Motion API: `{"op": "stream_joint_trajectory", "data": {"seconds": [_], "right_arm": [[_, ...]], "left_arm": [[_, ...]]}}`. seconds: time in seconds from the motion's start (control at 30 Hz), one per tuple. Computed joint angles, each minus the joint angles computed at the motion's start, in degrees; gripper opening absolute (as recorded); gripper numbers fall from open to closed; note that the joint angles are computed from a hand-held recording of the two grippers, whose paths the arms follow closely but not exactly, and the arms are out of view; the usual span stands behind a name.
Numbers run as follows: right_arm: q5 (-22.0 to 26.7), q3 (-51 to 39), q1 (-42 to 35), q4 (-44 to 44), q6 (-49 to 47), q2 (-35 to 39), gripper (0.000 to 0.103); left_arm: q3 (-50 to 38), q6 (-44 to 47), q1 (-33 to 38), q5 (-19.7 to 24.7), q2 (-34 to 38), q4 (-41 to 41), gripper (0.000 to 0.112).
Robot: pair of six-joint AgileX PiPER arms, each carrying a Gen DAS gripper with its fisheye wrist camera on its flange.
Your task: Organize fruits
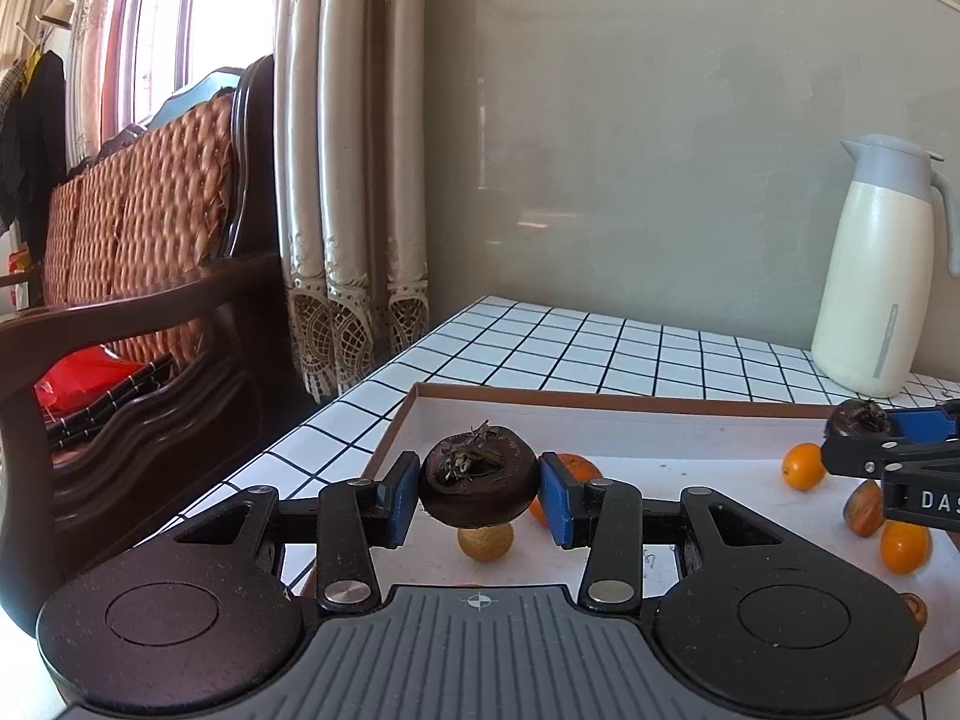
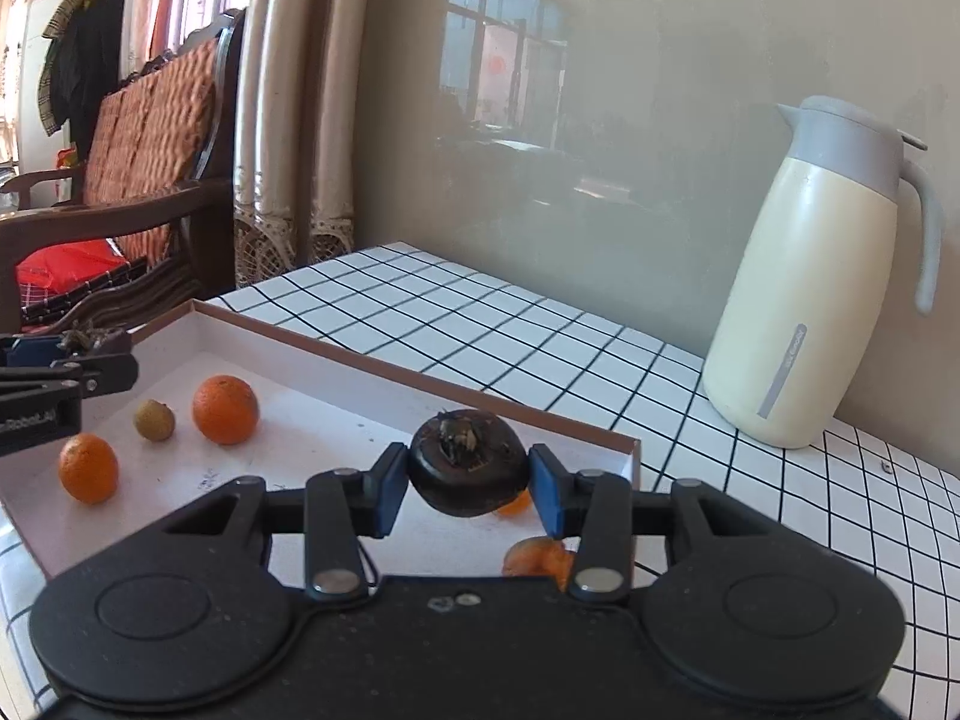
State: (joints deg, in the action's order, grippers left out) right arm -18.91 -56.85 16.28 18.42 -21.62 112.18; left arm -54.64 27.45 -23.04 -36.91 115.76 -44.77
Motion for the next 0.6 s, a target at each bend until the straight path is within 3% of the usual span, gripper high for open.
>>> {"op": "stream_joint_trajectory", "data": {"seconds": [0.03,0.07,0.1,0.13,0.2,0.23,0.6], "right_arm": [[0.3,-0.5,-0.4,-0.6,0.4,0.5,0.041],[-1.6,0.1,-0.3,1.1,-1.0,0.7,0.070],[-5.9,1.3,0.2,5.1,-4.2,0.8,0.088],[-10.8,2.9,0.7,7.5,-5.3,0.8,0.097],[-13.6,3.6,0.1,5.4,-2.6,1.2,0.097],[-12.5,3.4,-0.6,3.0,-0.3,1.1,0.097],[-13.3,4.8,0.3,2.9,-0.9,0.6,0.097]], "left_arm": [[-0.4,-0.1,0.4,0.9,0.2,0.1,0.043],[-0.6,0.2,0.4,1.1,0.4,-0.2,0.043],[-0.6,0.9,-0.1,-0.1,0.9,-1.4,0.054],[-0.2,1.2,-0.9,-2.4,1.3,-2.5,0.096],[1.6,-0.4,-2.5,-9.9,2.2,-2.6,0.103],[2.0,-1.5,-2.5,-10.8,2.4,-1.4,0.103],[2.8,-2.2,-2.4,-10.0,1.4,-0.4,0.103]]}}
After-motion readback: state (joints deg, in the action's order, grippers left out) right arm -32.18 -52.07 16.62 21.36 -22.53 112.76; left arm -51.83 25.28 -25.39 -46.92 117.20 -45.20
